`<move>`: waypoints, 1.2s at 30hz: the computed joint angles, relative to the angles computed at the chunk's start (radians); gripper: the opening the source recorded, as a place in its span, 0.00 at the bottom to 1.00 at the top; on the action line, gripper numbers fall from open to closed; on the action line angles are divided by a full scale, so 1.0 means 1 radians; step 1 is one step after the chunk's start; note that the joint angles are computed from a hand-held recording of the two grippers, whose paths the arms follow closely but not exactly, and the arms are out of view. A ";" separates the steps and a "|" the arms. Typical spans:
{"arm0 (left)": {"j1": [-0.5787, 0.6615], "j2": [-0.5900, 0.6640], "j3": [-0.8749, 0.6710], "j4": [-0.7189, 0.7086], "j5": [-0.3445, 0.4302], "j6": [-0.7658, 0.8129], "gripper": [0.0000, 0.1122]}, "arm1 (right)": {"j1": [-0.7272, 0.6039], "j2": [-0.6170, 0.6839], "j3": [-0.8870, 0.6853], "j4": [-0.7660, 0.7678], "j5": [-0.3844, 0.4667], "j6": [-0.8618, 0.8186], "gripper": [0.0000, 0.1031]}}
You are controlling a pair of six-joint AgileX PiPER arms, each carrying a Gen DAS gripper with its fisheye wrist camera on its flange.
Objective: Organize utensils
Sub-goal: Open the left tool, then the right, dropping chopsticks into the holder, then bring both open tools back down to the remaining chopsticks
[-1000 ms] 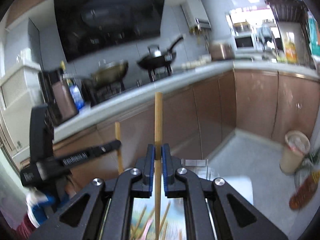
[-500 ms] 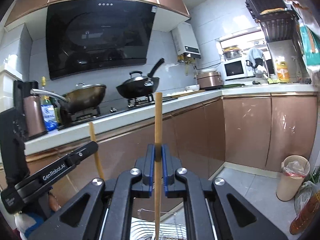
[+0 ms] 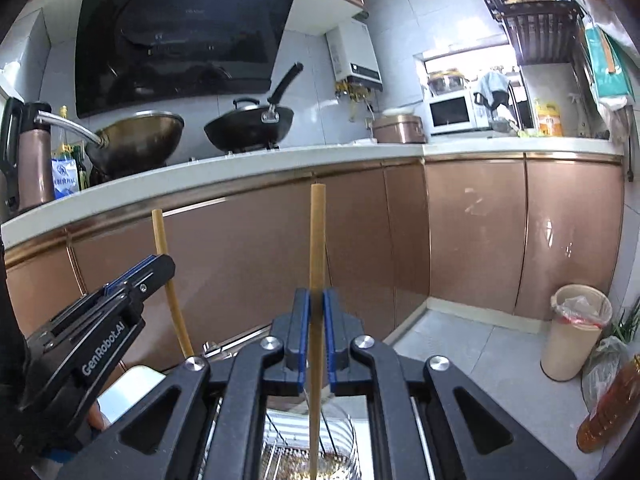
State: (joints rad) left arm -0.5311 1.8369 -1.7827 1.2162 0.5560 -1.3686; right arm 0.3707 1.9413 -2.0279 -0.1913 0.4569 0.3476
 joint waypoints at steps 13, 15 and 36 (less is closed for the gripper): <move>-0.008 -0.093 0.137 -0.058 0.037 0.050 0.40 | 0.005 -0.111 0.167 -0.015 0.028 0.026 0.08; -0.008 -0.121 0.152 -0.103 0.041 0.084 0.44 | 0.013 -0.139 0.192 -0.025 0.044 0.035 0.08; 0.269 -0.589 0.049 -0.893 0.634 1.032 0.51 | 0.285 -0.404 -0.050 -0.096 0.651 0.070 0.17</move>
